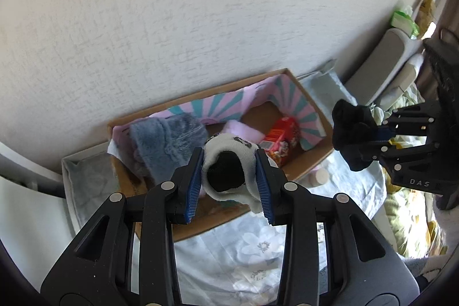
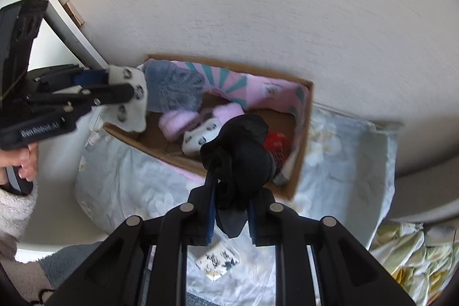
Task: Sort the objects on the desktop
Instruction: 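Carry the black sock and panda slipper over the box, then open both tools to drop the sock and panda slipper into the box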
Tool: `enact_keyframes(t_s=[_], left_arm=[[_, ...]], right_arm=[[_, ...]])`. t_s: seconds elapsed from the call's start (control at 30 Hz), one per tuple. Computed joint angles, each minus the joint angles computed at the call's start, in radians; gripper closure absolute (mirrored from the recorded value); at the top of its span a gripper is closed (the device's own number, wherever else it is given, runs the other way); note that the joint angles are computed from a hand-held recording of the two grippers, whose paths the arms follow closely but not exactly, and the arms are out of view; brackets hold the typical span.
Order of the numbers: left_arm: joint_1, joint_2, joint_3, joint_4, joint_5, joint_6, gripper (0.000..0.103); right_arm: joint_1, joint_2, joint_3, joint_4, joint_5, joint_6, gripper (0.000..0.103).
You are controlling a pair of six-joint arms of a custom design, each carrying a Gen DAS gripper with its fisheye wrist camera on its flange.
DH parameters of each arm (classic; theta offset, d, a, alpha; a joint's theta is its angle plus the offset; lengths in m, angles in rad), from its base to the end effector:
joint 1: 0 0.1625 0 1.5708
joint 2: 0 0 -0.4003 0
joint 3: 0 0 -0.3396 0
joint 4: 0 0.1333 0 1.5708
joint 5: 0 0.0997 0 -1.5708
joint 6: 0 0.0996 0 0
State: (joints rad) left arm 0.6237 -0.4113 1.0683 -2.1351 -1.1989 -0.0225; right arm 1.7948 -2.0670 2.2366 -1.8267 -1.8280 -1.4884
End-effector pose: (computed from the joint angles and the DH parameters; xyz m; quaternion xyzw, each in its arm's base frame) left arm -0.4907 -0.5619 0.0135 0.4455 0.8748 -0.0458 0.1846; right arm 0.1612 -0.2215 0.3698 0.7448 -0.6535 -0.0412 0.1286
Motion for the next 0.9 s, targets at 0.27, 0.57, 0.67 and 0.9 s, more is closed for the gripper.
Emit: enact_keyframes(t_s=[0.27,0.57,0.67,0.9], left_arm=[[0.03,0.043,-0.054,0.034,0.025,-0.03,0.071],[0.052,0.11,-0.16,0.096,0.06,-0.021,0.071],[0.061,0.128,-0.185,0.12,0.073,-0.031,0.071],[0.073,0.154,-0.226,0.14,0.084,-0.037,0.071]], right_arm=[[0.137,0.074,0.068,-0.093,-0.033,0.063,0.086],[0.226,0.19,0.105,-0.196,-0.085,0.146,0.086],[0.238,0.224,0.113,-0.237,-0.096,0.166,0.086],[0.243,0.263,0.115,-0.286,-0.112,0.187,0.086]])
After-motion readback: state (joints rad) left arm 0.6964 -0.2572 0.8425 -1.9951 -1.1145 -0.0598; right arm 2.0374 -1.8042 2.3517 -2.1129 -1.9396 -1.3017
